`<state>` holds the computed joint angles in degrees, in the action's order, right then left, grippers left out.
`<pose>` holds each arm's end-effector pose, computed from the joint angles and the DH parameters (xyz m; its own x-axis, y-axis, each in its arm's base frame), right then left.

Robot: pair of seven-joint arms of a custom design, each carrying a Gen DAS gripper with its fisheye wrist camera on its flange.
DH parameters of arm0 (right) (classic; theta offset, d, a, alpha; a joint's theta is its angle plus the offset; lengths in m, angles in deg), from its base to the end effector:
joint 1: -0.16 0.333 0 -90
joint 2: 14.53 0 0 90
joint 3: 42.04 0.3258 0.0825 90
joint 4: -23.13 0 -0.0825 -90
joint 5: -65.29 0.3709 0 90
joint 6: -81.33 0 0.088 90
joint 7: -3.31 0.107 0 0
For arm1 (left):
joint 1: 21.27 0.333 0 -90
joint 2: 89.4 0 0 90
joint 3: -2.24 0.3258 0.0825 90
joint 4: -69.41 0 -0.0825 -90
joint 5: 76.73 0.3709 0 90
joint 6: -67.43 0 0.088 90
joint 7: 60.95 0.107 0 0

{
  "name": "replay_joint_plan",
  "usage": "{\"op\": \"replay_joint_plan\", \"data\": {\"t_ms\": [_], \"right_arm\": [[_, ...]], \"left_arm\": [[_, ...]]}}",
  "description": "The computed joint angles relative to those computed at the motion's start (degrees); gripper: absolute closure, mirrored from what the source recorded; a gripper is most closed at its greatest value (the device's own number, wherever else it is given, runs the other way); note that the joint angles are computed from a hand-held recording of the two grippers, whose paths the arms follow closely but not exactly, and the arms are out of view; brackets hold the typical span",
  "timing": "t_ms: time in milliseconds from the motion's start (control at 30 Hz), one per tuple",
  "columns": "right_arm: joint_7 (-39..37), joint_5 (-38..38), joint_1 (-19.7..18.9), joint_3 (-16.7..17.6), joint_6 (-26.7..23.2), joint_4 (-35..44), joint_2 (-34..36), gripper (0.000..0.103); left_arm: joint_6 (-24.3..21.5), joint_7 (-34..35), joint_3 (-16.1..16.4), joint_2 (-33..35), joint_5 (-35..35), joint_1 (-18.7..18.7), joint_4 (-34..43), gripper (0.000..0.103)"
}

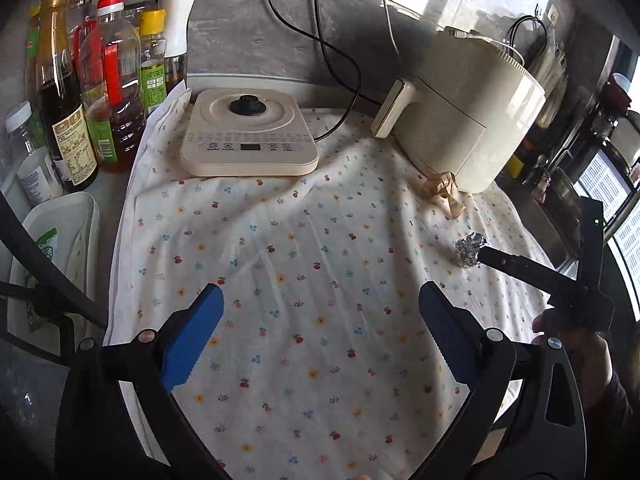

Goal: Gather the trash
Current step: 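Grasp the silver foil ball with the right tool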

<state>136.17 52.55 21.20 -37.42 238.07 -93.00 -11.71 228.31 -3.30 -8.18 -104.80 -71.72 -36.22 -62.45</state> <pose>0.5353 0.2657 0.5157 -0.0385 -0.9634 -0.2653 -0.8042 0.1875 -0.5640 0.4472 -0.2252 0.5600 -0.0632 -0.9629 0.2624 -0.7497 -0.1277 -0.6493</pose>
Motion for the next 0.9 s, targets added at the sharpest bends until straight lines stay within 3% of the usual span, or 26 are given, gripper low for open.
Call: {"op": "replay_joint_plan", "data": {"t_ms": [167,200,233,267,567,667,900], "right_arm": [[-1.43,-1.33,0.88,-0.58,-2.78,5.22,4.50,0.017],[-4.46,1.43,0.61,-0.20,-3.37,6.18,5.35,0.030],[-7.30,4.15,0.41,0.14,-4.59,7.23,6.14,0.056],[-9.07,5.79,0.44,0.13,-5.80,7.99,6.64,0.067],[-3.00,0.72,2.25,-1.92,-5.71,6.28,3.24,0.066],[-1.33,1.40,1.28,-1.48,-5.06,3.99,0.40,0.066],[5.49,-5.13,-2.43,0.15,-7.80,-1.60,-6.36,0.066]], "left_arm": [[0.71,2.64,1.56,1.85,-2.62,-0.62,0.45,0.006],[0.99,3.16,1.69,2.37,-3.14,-0.64,0.71,0.006],[1.21,3.66,1.78,2.99,-3.70,-0.66,1.08,0.006],[1.47,4.30,1.91,3.71,-4.42,-0.73,1.54,0.006],[4.15,16.03,1.74,11.03,-16.07,-2.27,8.61,0.006],[5.78,16.76,-0.29,14.47,-14.31,-1.25,12.10,0.006],[5.12,27.05,-6.25,24.26,-20.14,1.20,23.65,0.006]]}}
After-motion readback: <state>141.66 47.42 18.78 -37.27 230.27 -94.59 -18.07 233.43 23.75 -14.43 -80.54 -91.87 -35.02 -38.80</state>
